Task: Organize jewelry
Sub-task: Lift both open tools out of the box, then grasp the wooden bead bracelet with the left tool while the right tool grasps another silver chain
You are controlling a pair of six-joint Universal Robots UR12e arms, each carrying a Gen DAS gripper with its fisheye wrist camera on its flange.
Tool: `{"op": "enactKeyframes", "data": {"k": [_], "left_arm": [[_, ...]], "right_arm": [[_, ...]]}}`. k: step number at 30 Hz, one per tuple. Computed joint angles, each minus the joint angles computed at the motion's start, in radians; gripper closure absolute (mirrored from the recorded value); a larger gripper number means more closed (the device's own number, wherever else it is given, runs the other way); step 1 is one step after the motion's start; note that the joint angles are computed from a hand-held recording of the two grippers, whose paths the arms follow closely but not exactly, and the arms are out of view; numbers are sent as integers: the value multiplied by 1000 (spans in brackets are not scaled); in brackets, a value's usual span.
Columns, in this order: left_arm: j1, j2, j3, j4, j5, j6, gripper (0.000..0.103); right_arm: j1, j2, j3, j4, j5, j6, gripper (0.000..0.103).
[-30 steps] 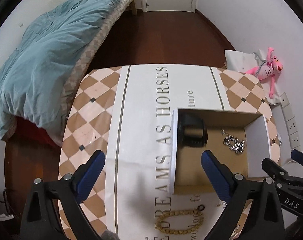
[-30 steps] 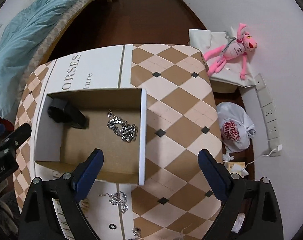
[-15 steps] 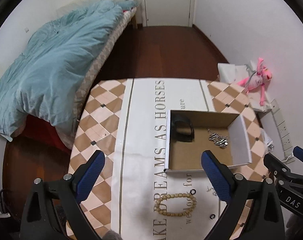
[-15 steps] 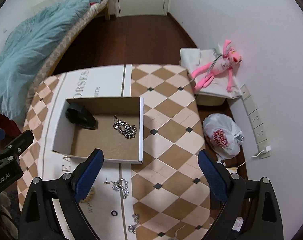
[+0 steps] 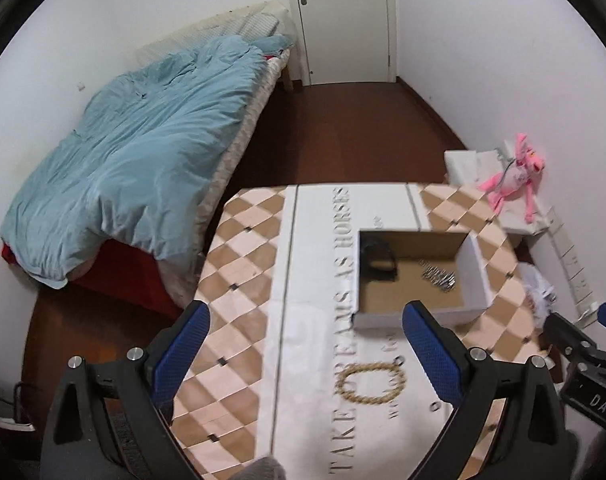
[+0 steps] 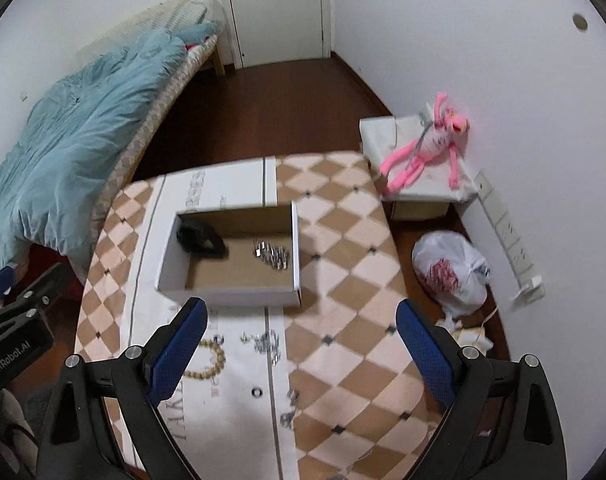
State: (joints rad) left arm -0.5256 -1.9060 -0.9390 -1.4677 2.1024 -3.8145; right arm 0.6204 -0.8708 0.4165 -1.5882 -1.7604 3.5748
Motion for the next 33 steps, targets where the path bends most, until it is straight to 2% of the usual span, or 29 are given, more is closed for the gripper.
{"op": "enactKeyframes", "data": {"k": [4,9,11,17,22,24,26,28,29,31,33], "left_arm": [[14,31,-81,-29,-67,-35,5],[37,41,-155,-69,-167,-47,5],[43,34,-168,-78,-200,-47,5],[61,5,-178,-90,-301,-18,12],[66,-12,-181,-77,-354,22,35],[67,-13,-183,-65,-358,27,39],[67,-12,-188,-44,-364,32,50],[68,-7,-202,-4,-384,46,75],[67,-7,-204,11,-392,58,80],[64,-13,-196,12,-388,74,96],[66,-9,-202,23,-396,65,96]], "right_arm": [[-6,-57,146,-14,42,38,6],[-19,-94,268,-34,90,79,7],[-23,-100,300,-40,103,88,12],[-39,-92,328,-30,138,95,16],[-48,-82,330,-27,157,101,19],[-52,-81,333,-29,164,101,22],[-55,-78,331,-31,172,102,24],[-57,-75,330,-31,179,100,25],[-57,-73,328,-31,181,100,25],[-57,-70,325,-30,185,95,27],[-58,-70,325,-30,189,93,27]]}}
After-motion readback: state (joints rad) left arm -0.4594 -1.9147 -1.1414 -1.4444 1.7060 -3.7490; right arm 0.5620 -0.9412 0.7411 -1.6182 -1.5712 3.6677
